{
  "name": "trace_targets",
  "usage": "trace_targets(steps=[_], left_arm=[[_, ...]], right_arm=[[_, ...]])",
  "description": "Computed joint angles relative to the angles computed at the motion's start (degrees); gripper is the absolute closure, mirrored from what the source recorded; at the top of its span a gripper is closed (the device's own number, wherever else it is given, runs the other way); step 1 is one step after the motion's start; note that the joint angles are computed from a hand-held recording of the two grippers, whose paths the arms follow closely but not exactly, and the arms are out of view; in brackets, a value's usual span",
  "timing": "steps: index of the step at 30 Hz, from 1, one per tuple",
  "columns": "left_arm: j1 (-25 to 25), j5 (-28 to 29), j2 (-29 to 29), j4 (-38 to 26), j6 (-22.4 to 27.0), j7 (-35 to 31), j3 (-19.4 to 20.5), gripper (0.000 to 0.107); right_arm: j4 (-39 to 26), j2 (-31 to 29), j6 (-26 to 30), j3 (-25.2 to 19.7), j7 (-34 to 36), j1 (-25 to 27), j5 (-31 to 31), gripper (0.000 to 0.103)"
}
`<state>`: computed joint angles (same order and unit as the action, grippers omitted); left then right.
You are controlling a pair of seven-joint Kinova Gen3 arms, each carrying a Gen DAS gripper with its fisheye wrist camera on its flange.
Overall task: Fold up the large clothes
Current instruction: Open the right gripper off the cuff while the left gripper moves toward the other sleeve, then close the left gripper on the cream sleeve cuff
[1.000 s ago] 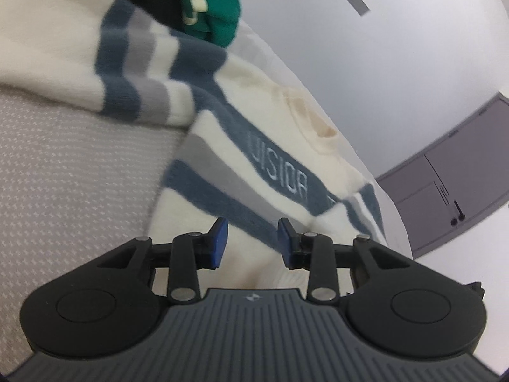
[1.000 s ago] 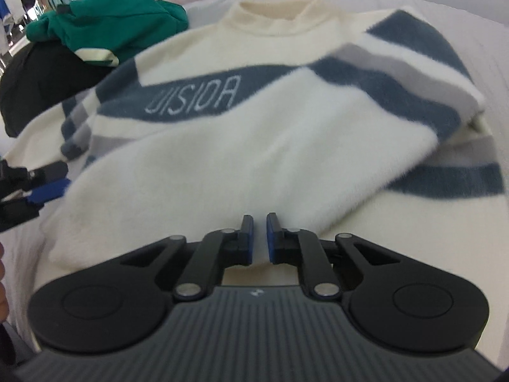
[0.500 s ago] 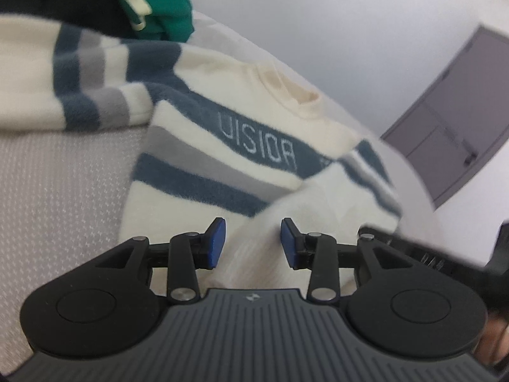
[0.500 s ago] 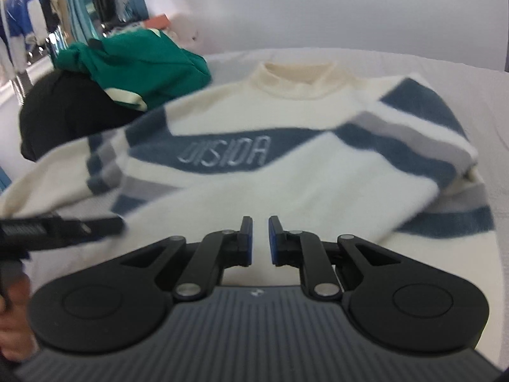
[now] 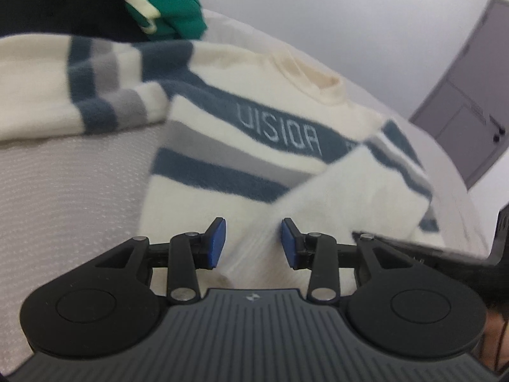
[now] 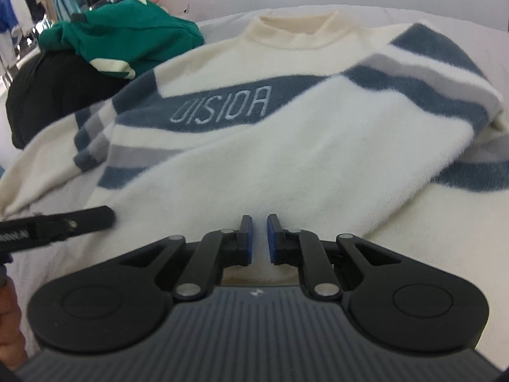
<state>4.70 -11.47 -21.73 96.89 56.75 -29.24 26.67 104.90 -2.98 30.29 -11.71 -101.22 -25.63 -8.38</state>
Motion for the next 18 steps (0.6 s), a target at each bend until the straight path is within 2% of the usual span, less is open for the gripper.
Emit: trace_targets(steps=[5, 8, 14, 18], left_arm=[[-7.1, -2.5, -5.6, 0.4, 3.8, 7.6, 2.3, 0.05], [-11.9, -0.8, -10.2, 2.4, 4.7, 12.5, 0.1, 0.049], [-25.3, 2.5, -19.1, 6.9, 8.1, 24.0, -3.2, 0.049], [-30.7, 5.2, -24.5, 12.0, 5.4, 29.7, -7.0, 0.049]], right_arm=[[0.3, -0.5, -0.4, -0.6, -1.6, -0.2, 1.7, 0.089], [0.4, -0.5, -0.8, -0.7, -2.2, -0.3, 2.3, 0.088], [1.1, -0.7, -1.6, 0.0, -1.7, -0.3, 0.3, 0.088], [1.8, -1.0, -2.5, 0.1, -0.7, -0.2, -0.3, 0.087]])
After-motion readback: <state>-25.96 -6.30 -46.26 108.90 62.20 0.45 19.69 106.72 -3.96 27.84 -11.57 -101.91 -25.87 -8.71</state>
